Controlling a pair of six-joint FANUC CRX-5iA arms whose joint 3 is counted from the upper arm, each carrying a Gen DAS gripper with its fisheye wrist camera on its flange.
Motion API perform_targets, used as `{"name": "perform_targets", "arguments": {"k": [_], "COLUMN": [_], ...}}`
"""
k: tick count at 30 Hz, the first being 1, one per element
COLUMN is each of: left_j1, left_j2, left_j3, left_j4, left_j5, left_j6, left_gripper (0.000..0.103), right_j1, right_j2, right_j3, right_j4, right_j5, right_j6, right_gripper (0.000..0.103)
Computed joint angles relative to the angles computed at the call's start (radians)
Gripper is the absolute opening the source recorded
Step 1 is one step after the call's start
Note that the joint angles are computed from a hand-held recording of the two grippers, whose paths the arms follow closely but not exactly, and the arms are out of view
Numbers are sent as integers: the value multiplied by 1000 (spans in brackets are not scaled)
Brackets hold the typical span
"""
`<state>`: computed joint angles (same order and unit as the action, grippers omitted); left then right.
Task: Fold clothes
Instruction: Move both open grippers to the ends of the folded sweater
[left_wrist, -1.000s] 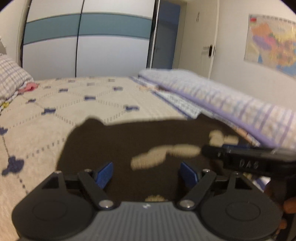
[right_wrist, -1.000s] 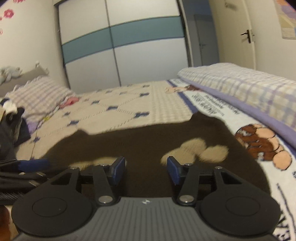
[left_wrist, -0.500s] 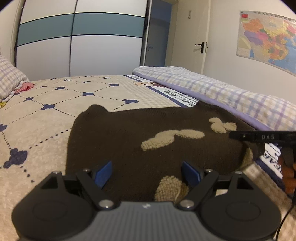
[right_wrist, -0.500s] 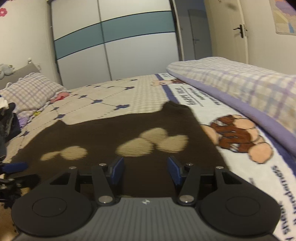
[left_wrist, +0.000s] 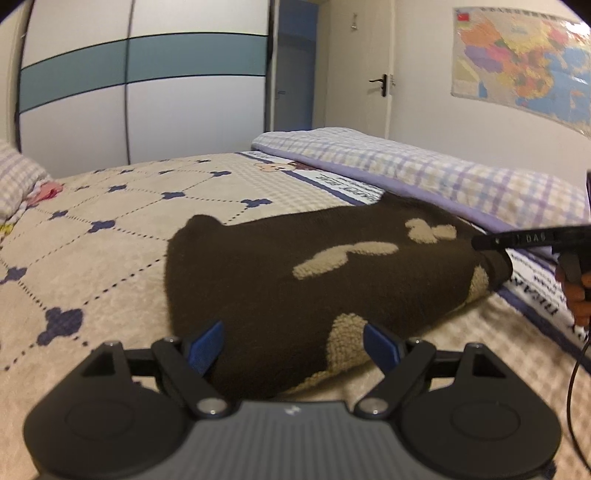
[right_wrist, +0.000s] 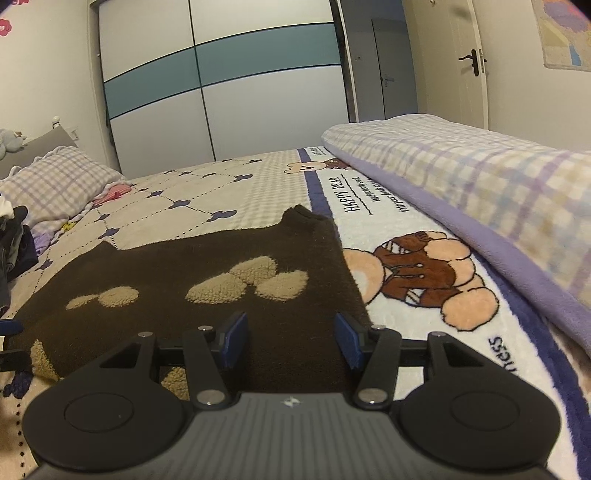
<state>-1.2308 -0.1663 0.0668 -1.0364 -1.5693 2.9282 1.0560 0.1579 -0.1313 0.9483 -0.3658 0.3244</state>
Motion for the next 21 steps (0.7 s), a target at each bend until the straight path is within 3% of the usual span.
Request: {"name": "perform_targets", "arguments": {"k": [10, 21], "left_j1": [72, 133], "left_j2": [4, 51], "left_j3": [61, 148], "left_j4": [93, 191], "left_j5": [-26, -101], "left_j6": [32, -9], "left_gripper": [88, 94], "right_j1": [11, 54], "right_j2": [39, 72], "right_j3": [58, 174], "right_j4": [4, -130], "right_j5": [-46, -188], "right_j6": [-22, 68], "right_gripper": [58, 58]}}
